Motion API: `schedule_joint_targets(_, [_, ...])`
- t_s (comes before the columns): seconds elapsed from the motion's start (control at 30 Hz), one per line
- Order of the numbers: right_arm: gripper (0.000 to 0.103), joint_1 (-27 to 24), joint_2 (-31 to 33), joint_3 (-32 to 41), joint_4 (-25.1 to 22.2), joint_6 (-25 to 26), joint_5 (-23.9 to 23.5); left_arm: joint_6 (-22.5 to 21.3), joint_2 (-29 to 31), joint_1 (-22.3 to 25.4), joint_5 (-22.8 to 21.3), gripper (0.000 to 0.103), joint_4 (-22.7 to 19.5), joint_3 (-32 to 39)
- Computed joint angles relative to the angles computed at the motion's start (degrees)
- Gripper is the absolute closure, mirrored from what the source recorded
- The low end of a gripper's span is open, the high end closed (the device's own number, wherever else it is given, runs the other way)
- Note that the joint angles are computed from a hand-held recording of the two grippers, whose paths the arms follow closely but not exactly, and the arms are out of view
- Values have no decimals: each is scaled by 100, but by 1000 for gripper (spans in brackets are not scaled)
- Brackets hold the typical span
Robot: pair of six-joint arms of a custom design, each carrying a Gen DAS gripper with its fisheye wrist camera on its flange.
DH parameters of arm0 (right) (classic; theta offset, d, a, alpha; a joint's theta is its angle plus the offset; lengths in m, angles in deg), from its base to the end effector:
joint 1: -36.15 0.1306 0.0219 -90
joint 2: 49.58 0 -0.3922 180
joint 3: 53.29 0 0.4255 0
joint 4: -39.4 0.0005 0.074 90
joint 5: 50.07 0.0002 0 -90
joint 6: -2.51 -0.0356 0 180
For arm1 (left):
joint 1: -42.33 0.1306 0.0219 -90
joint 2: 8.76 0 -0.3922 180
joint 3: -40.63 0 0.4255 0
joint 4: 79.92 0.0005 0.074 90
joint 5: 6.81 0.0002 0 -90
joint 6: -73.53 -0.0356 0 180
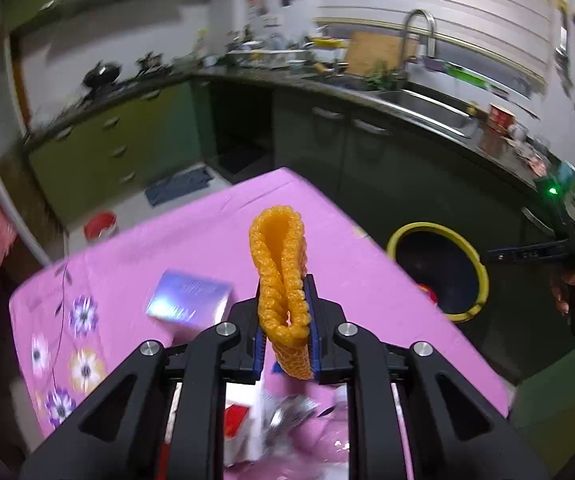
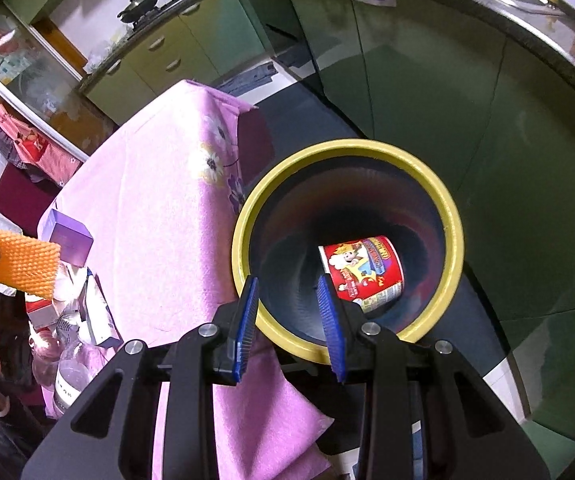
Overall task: Collect trash
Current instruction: 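Carry the orange mesh sleeve to the yellow bin and drop it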
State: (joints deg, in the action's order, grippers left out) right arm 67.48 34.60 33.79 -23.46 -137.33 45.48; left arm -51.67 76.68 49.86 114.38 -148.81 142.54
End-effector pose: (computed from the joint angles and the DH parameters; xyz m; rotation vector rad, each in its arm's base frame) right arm 0.3964 0.2367 0.4475 0.4616 2.6181 0.3662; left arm 0.4608 0.0418 0.5593 0.7709 2.2063 -0.3164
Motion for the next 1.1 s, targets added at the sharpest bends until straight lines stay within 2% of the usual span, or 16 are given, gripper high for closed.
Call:
schedule_joint_targets(0.2, [72, 21, -348, -234, -114, -47, 254, -134, 58, -888, -122, 87, -551, 216])
schedule_joint_targets(0.37, [72, -33, -708, -540, -130, -95, 347, 93, 142, -1922, -552, 87, -558, 171])
schedule_joint_targets(0.43, [72, -57, -868, -689, -110, -119, 363, 201, 197, -2326, -697, 87, -463, 129])
schedule_joint_targets(0.5, [72, -66, -1021, -827, -95, -153, 368, 396, 217, -2758, -927, 87, -183, 14])
schedule_joint_targets(0.67, [72, -112, -1355, -1153, -100, -251, 327, 739, 495, -3470, -1500, 84, 383, -139])
schedule_joint_targets(0.7, [72, -118, -1413, -1210, -113, -278, 315, 808, 606, -3608, -1675, 77, 449, -139])
schedule_joint_targets(0.73, [72, -114, -1445, -1234, -128, -309, 316, 847, 657, -3657, -1756, 65, 503, -150])
schedule_joint_targets(0.8, [72, -136, -1569, -1331, -167, -355, 323, 937, 738, -3759, -1915, 47, 679, -211])
schedule_joint_targets(0.83, [72, -147, -1605, -1360, -173, -369, 325, 963, 783, -3802, -1980, 43, 770, -242])
schedule_joint_targets(0.9, [66, -169, -1678, -1407, -211, -400, 349, 985, 858, -3835, -1995, 43, 808, -245])
schedule_joint_targets(1.0, [65, -194, -1696, -1421, -215, -387, 343, 993, 921, -3771, -1884, 43, 627, -125])
schedule_joint_targets(1.1, [65, -175, -1617, -1378, -170, -291, 284, 864, 782, -3519, -1529, 43, 368, 5])
